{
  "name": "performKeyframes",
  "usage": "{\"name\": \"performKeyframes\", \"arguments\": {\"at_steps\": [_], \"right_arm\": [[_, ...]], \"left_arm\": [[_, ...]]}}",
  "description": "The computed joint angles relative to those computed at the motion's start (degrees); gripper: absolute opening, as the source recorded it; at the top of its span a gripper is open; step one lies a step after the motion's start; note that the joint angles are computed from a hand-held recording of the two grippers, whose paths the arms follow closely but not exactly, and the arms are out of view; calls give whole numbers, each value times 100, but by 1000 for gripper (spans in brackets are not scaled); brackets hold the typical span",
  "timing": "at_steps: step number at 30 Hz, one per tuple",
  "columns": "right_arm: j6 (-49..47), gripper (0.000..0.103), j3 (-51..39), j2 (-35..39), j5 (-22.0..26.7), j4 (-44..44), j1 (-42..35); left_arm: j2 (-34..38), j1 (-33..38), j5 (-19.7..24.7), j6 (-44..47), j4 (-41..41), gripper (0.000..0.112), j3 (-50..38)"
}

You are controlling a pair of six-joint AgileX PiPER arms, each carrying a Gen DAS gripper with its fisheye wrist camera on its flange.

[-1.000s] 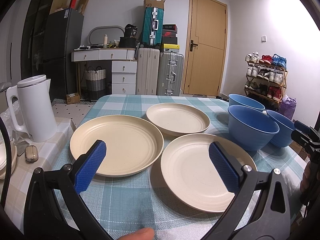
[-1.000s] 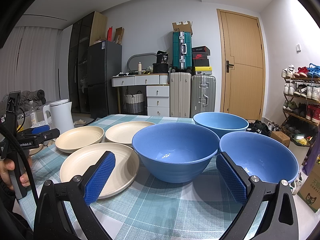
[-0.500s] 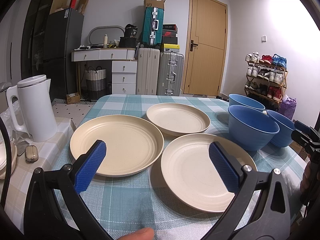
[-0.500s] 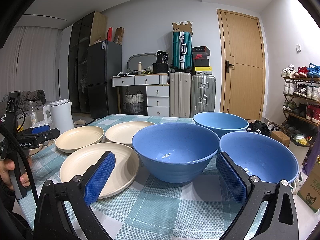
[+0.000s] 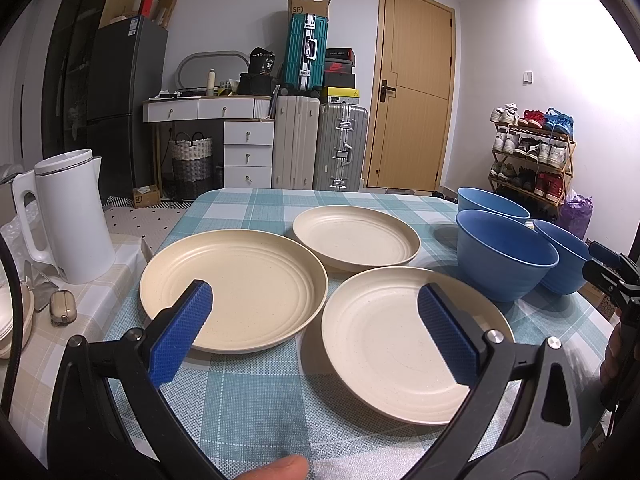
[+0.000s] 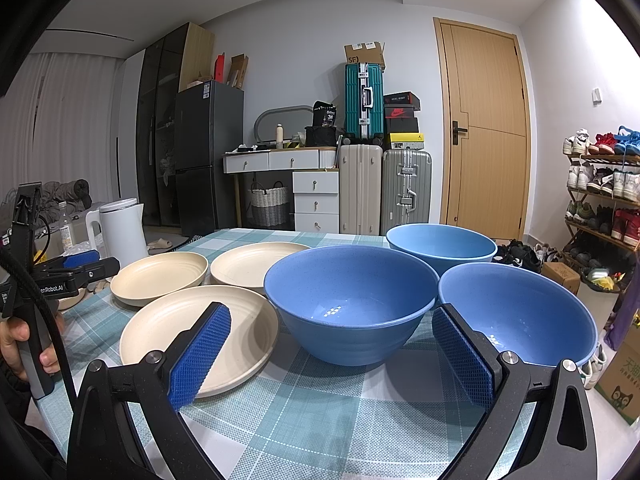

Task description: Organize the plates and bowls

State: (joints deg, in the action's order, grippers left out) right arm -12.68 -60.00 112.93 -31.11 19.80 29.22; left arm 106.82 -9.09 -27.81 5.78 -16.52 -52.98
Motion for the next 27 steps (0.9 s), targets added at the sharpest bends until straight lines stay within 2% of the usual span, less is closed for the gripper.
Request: {"name": "performKeyframes", "arguments": {"at_steps": [25, 27], "right_arm": [[-16, 103, -5, 1, 4, 24, 5], [-247, 103, -38, 13, 11, 339, 50]], "left_arm": [[-6, -10, 2, 65, -72, 103, 3], [-45, -40, 15, 157, -184, 103, 22]]}}
